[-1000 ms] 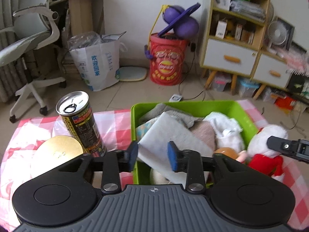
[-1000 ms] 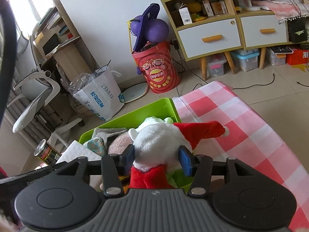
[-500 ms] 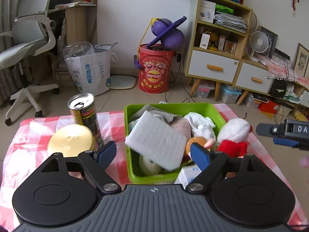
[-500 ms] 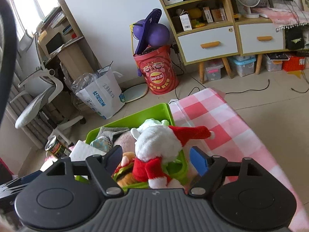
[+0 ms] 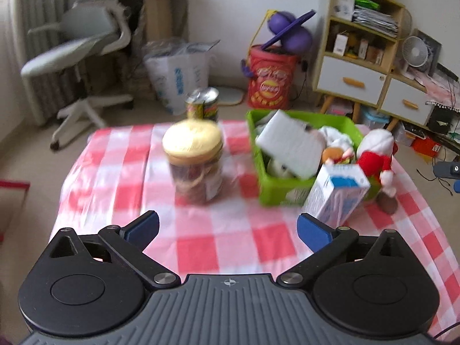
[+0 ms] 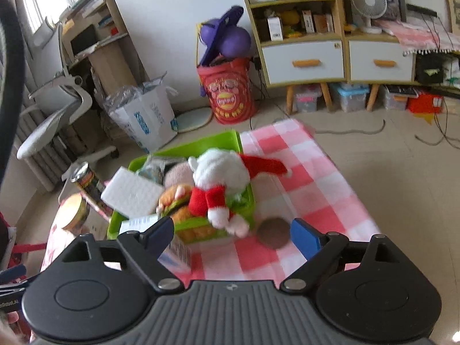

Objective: Organize soft objects
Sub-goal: 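Move both open tools toward the brown round plush on the table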

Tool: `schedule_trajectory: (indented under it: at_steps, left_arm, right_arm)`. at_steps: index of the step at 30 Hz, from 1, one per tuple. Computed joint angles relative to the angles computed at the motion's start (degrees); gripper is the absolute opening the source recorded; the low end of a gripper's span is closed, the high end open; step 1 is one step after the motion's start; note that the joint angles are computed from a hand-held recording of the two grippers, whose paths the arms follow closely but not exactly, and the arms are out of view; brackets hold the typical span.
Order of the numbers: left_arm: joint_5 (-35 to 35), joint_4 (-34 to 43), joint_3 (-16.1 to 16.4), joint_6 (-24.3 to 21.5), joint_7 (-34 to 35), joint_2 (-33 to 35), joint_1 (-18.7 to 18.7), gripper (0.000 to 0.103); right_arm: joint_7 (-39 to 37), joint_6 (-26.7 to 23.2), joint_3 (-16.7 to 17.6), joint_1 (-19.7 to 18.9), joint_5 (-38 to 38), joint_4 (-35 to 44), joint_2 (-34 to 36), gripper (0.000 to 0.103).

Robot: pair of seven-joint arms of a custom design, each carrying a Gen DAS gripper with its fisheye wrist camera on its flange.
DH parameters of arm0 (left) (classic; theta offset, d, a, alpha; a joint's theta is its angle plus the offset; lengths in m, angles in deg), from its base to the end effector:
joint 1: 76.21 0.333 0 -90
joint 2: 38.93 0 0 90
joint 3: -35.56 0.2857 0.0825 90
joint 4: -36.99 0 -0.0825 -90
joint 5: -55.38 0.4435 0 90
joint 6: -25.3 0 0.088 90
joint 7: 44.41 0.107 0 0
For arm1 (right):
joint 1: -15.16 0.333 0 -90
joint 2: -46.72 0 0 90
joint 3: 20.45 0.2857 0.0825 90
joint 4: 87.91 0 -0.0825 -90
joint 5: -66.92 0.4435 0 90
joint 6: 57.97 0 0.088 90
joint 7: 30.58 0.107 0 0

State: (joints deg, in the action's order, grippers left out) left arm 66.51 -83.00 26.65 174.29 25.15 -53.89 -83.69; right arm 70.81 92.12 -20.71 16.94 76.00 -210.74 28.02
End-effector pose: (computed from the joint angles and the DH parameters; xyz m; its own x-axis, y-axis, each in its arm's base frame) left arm 0.5669 -0.1778 0.5765 -0.0761 -0.9968 0.0226 -0.7074 0.0380 -0.7058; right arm 0.5747 0.0114 0.5904 -0.1493 -0.9449 -0.2913 -0.6799 0.3120 -0.6637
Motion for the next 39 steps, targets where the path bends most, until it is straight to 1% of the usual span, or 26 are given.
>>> schedule_trajectory:
  at_steps: [5,10,14,16,18,20,22,24,27,31,33,35,37,39]
  left_arm:
    - [-1.2,-6.0,0.6,-0.2,-0.7,-5.2,-0.4,0.098]
    - [-1.7,-11.9,0.8,1.0,-1.3,-9.2,-0.5,0.098]
    - [2.1,-14.4,-0.4,0.6,-2.2,-10.2,0.7,0.098]
    - [2.5,-15.3,-0.1,1.0,-1.7,-10.1,0.5,0.098]
    - [0.7,-15.9,1.1,0.7,-0.2,-10.0,-0.6,0.098]
    - [-2.8,-16.1,2.8,-0.1,2.8,-9.8,-2.4,0.098]
    - [-5.3,-16.0,3.5,-0.4,5.1,-9.1,-3.4,0.098]
    - [-7.2,-15.5,3.7,-1.1,7.4,-8.2,-4.1,0.098]
    - [-9.6,-15.1,3.8,-1.0,10.7,-6.8,-4.8,0.098]
    - [-12.0,-15.8,3.7,0.4,15.0,-5.6,-5.7,0.098]
    - [-11.6,-17.0,3.1,2.7,16.6,-5.3,-5.6,0.098]
    - [-12.1,-19.1,3.3,7.7,18.0,-5.7,-5.9,0.098]
    - [-12.3,-19.7,3.2,10.4,17.8,-5.3,-5.9,0.098]
    - [-12.6,-19.9,3.5,12.3,18.1,-4.8,-6.2,0.096]
  right_arm:
    - [1.6,-2.9,0.5,-0.3,-0.4,-3.7,-3.5,0.073]
    - [2.9,-3.1,0.7,-0.5,0.0,-8.5,-7.1,0.074]
    - [4.0,-3.8,1.3,-1.2,-0.9,-10.9,-8.7,0.074]
    - [5.1,-4.0,1.8,-1.8,-1.9,-11.9,-8.9,0.074]
    - [6.0,-4.9,2.2,-2.3,-3.3,-12.4,-8.8,0.074]
    - [6.3,-6.3,2.1,-2.3,-3.8,-12.5,-8.2,0.074]
    - [6.2,-7.7,1.8,-2.1,-4.1,-12.4,-7.5,0.074]
    - [5.9,-7.8,1.8,-2.1,-4.9,-12.8,-7.1,0.074]
    - [5.3,-4.8,2.5,-2.6,-7.6,-14.1,-6.6,0.074]
    - [3.1,0.5,2.1,-2.3,-8.3,-15.2,-4.6,0.074]
    - [1.9,3.6,1.7,-2.2,-8.1,-15.5,-3.1,0.074]
    - [1.4,6.4,1.8,-2.7,-8.7,-15.4,-1.4,0.074]
    - [1.3,9.7,2.5,-3.6,-10.6,-14.9,0.5,0.076]
    - [-0.5,12.1,1.8,-3.1,-10.2,-13.7,2.9,0.078]
